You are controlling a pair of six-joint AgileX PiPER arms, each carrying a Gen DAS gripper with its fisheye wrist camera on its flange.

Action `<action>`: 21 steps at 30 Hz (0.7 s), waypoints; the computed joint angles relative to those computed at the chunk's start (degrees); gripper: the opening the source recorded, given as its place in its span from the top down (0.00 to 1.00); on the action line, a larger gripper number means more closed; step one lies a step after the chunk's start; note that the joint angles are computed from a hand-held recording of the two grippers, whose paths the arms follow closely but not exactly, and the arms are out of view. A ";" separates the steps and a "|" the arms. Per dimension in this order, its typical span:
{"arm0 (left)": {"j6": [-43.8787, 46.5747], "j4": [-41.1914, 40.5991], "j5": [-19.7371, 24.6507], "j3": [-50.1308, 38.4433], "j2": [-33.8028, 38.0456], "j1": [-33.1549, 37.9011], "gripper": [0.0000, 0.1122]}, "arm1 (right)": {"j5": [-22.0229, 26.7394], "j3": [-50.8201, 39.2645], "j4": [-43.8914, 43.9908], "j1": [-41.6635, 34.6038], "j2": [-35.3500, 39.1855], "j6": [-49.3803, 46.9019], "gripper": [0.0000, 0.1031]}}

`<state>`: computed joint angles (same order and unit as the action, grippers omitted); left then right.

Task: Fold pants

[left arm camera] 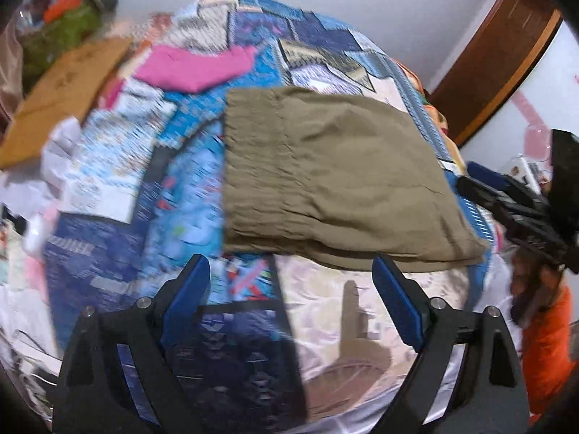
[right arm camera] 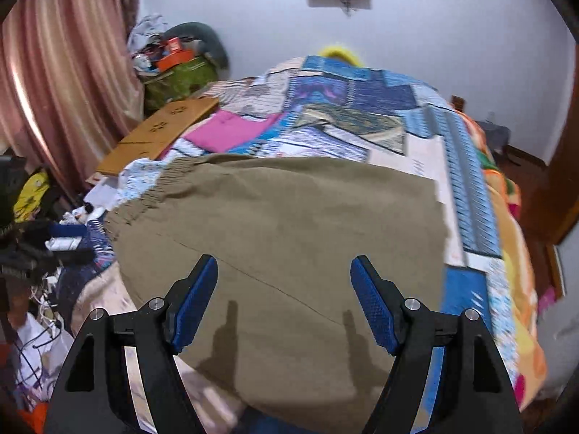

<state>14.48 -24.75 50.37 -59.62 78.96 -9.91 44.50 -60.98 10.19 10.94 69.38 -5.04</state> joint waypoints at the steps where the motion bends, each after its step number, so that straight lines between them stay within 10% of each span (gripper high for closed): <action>1: 0.78 -2.03 0.47 0.08 0.74 0.16 0.18 | -1.07 -0.10 -0.29 1.30 1.45 0.64 0.29; 17: 11.00 -25.71 3.72 -2.92 12.24 8.00 0.15 | -1.73 4.50 10.11 -0.15 4.91 -6.92 0.29; 21: 3.05 -17.60 -1.89 -5.53 12.83 4.28 0.43 | -1.97 4.89 10.96 -0.20 4.61 -7.63 0.29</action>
<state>17.53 -42.35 48.49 -65.15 91.79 -5.64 42.53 -56.09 21.15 10.74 73.98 -12.68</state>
